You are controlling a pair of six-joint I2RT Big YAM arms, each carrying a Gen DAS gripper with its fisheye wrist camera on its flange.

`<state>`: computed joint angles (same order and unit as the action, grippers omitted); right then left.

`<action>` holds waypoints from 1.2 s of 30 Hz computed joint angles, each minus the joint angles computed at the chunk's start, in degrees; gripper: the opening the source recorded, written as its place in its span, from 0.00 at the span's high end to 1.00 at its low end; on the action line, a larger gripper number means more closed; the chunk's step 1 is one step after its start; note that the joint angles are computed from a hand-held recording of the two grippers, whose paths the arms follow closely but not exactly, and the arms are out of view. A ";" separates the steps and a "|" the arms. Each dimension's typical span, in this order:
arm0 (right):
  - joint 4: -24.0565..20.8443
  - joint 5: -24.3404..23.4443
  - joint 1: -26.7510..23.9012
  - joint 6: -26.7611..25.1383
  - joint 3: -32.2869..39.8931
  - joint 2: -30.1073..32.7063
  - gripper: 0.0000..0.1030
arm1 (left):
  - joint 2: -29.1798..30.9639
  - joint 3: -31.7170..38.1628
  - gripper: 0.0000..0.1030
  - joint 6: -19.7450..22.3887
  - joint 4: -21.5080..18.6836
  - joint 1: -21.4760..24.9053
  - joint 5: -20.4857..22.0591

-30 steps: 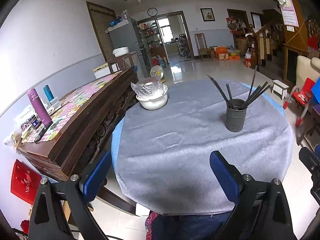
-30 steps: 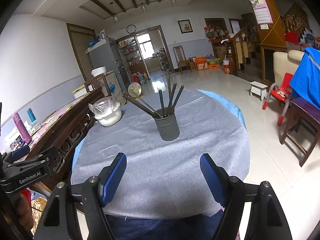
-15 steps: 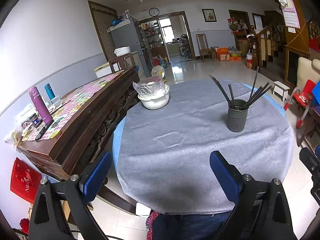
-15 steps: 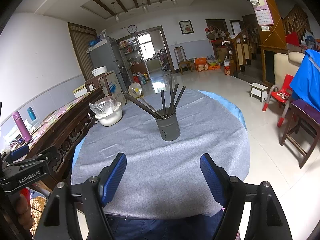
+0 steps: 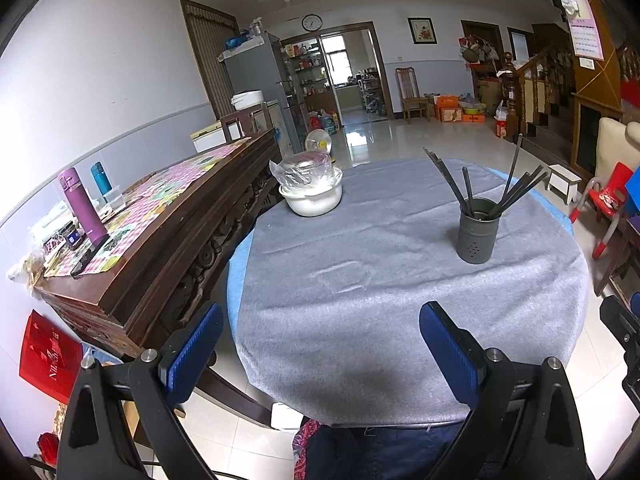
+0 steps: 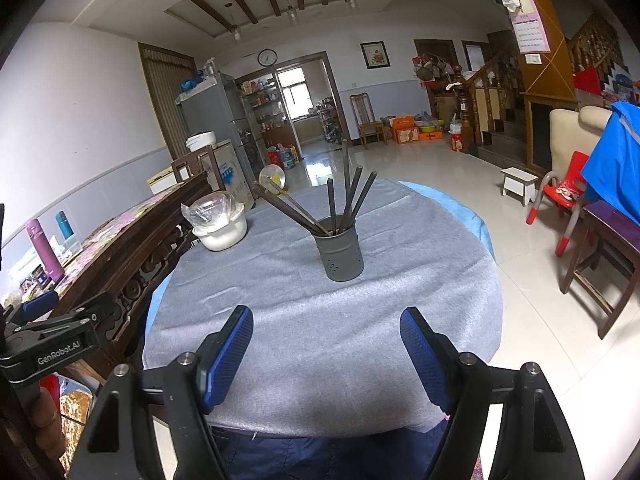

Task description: Organize utensils

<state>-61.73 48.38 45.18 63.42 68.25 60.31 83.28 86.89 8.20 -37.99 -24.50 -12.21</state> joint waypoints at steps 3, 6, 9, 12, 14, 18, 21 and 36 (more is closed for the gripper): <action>0.27 -0.06 -0.29 -0.72 0.11 0.03 0.23 | -0.05 -0.04 0.05 -0.08 -0.01 0.04 0.00; 0.31 -0.03 -0.31 -0.81 0.14 0.08 0.23 | -0.01 -0.01 0.05 0.01 -0.02 0.06 -0.01; 0.29 -0.09 -0.28 -0.73 0.16 0.10 0.23 | 0.00 0.03 0.05 -0.02 -0.08 0.07 0.11; 0.31 -0.11 -0.28 -0.82 0.19 0.15 0.23 | -0.06 -0.03 0.05 0.00 -0.23 0.14 0.15; 0.36 -0.11 -0.29 -0.82 0.24 0.25 0.23 | -0.13 -0.23 0.05 -0.08 -0.10 0.17 0.05; 0.35 -0.05 -0.24 -0.94 0.19 0.21 0.23 | -0.11 -0.22 0.05 -0.09 -0.09 0.18 0.09; 0.37 -0.03 -0.22 -0.91 0.20 0.23 0.23 | -0.14 -0.22 0.05 -0.08 -0.08 0.17 0.09; 0.36 0.07 -0.19 -1.37 0.53 0.37 0.23 | -0.24 -0.63 0.05 0.03 0.24 0.34 0.21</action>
